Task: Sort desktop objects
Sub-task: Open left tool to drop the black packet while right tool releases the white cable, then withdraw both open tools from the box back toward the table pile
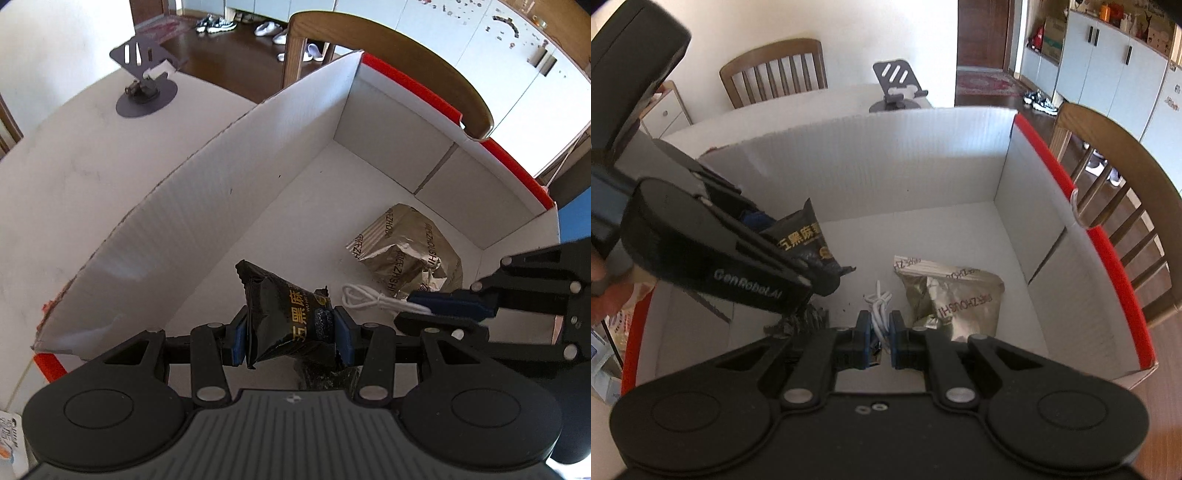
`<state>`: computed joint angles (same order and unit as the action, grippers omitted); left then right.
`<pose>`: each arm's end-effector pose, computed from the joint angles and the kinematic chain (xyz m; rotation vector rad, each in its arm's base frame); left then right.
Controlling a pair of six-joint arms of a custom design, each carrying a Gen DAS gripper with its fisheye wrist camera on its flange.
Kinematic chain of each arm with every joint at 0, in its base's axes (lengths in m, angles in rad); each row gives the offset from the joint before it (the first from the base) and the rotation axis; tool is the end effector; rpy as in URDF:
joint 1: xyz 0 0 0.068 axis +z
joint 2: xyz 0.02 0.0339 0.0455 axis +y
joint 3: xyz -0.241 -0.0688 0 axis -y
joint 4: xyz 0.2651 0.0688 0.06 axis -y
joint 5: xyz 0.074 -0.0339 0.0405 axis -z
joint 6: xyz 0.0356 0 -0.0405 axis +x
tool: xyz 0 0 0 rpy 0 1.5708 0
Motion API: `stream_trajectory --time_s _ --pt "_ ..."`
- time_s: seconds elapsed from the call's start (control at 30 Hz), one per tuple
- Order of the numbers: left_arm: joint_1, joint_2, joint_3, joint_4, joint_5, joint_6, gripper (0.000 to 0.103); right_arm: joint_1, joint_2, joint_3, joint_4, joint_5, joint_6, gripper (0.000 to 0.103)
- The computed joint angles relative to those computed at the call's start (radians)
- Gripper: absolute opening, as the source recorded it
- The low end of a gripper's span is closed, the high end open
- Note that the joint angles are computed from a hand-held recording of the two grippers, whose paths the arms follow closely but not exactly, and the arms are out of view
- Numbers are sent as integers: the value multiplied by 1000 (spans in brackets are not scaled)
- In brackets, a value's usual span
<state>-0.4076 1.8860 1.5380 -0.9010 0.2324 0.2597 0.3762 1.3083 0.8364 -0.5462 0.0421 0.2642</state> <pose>0.3628 -0.1656 0.2056 0.9728 2.6436 -0.3616 0.2595 0.1009 0.1859 -0.1299 2.5951 0.1800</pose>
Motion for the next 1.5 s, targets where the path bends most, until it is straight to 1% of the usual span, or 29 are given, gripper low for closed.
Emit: stream_trajectory --time_s 0.37,0.43,0.47,0.5,0.53,0.57,0.6,0.63,0.77,0.8,0.9,1.2,1.5 --pt "17 37 43 -36 20 -30 47 -8 40 29 -24 -36 6 9" --pt "20 41 48 -42 25 -32 50 -7 46 31 -25 -35 7 9" --pt "21 39 47 -40 23 -35 53 -6 48 32 -26 -34 8 9" --pt "22 36 46 -38 19 -41 59 -5 50 33 -28 -34 9 10" --pt "26 34 44 -35 20 -45 62 -5 52 34 -29 -36 8 11" --pt "28 32 43 -34 21 -48 64 -4 52 34 -32 -35 8 14" --pt "30 28 41 -33 21 -51 65 -2 52 35 -33 -29 8 18" --pt "32 24 39 -32 25 -53 65 0 47 32 -33 -25 8 19" --pt "37 2 26 -28 35 -55 65 -6 55 40 -27 -38 6 22" --pt "37 -8 18 -25 36 -56 65 -5 49 39 -27 -39 8 25" --pt "37 -29 6 -24 42 -52 65 -1 32 32 -26 -39 13 31" --pt "44 -141 -70 -11 61 -49 65 -1 -46 13 -54 -57 17 35" --pt "58 -277 -155 -17 93 -41 65 -14 -164 -6 -93 -89 8 40"
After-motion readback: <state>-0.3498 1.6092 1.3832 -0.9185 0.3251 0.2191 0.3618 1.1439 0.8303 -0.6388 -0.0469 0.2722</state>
